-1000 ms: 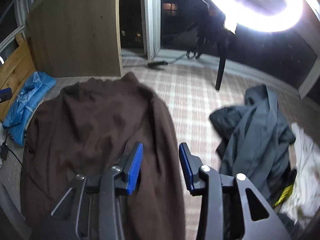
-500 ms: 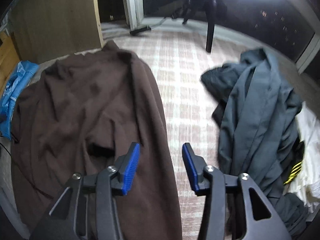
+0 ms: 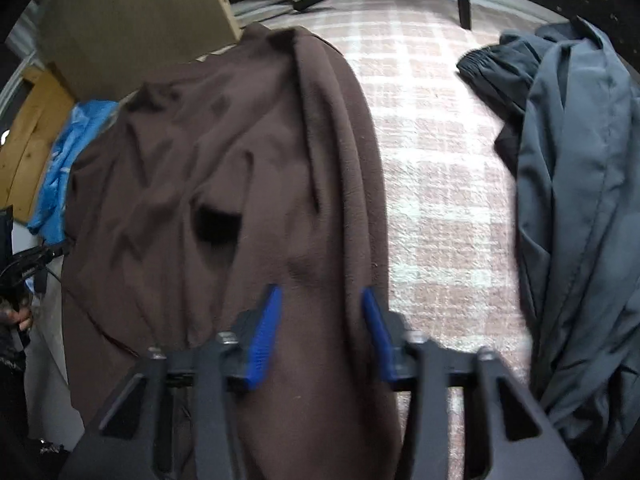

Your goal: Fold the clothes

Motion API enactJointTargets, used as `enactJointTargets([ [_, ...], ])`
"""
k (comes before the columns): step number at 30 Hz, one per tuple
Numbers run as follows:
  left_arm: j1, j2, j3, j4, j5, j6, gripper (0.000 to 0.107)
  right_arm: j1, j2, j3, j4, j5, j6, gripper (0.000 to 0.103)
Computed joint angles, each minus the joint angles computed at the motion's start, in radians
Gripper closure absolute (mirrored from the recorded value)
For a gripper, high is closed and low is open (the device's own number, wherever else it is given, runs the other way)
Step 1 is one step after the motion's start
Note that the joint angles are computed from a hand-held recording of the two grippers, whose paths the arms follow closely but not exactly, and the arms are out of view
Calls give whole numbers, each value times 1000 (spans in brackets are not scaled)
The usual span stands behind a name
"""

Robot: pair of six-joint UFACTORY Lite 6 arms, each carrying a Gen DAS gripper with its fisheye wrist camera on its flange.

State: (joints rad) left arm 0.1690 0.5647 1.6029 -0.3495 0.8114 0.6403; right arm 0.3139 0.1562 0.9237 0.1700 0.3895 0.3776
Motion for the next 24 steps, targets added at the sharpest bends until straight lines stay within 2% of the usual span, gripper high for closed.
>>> enactJointTargets([
  [3, 35, -42, 66, 41, 39, -23, 105, 18, -68, 36, -221, 100, 178, 101],
  [5, 69, -34, 182, 106, 53, -66, 105, 25, -131, 71, -412, 204, 316, 101],
  [6, 84, 2, 282, 142, 91, -90, 105, 37, -155, 87, -517, 252, 394, 101],
  [9, 107, 191, 596, 297, 108, -231, 101, -12, -96, 247, -805, 532, 546, 100],
  [11, 95, 308, 768, 418, 138, -312, 102, -65, 41, 343, -837, 609, 559, 97],
  [12, 98, 324, 794, 440, 147, -311, 101, -80, 56, 362, -791, 609, 529, 97],
  [14, 124, 247, 720, 389, 171, -264, 100, -76, 10, 346, -696, 593, 470, 95],
  [16, 158, 91, 516, 285, 134, -188, 101, 0, -88, 297, -680, 611, 479, 82],
  [17, 169, 14, 411, 216, 114, -153, 99, 42, -170, 234, -632, 590, 476, 69],
  [18, 186, -70, 307, 160, 136, -81, 96, 77, -258, 172, -554, 559, 450, 67],
  [21, 208, -314, -7, 75, 158, 73, 92, 334, -456, 6, -477, 520, 602, 67],
  [24, 232, -523, -321, -27, 205, 199, 90, 648, -474, -64, -466, 535, 851, 67],
])
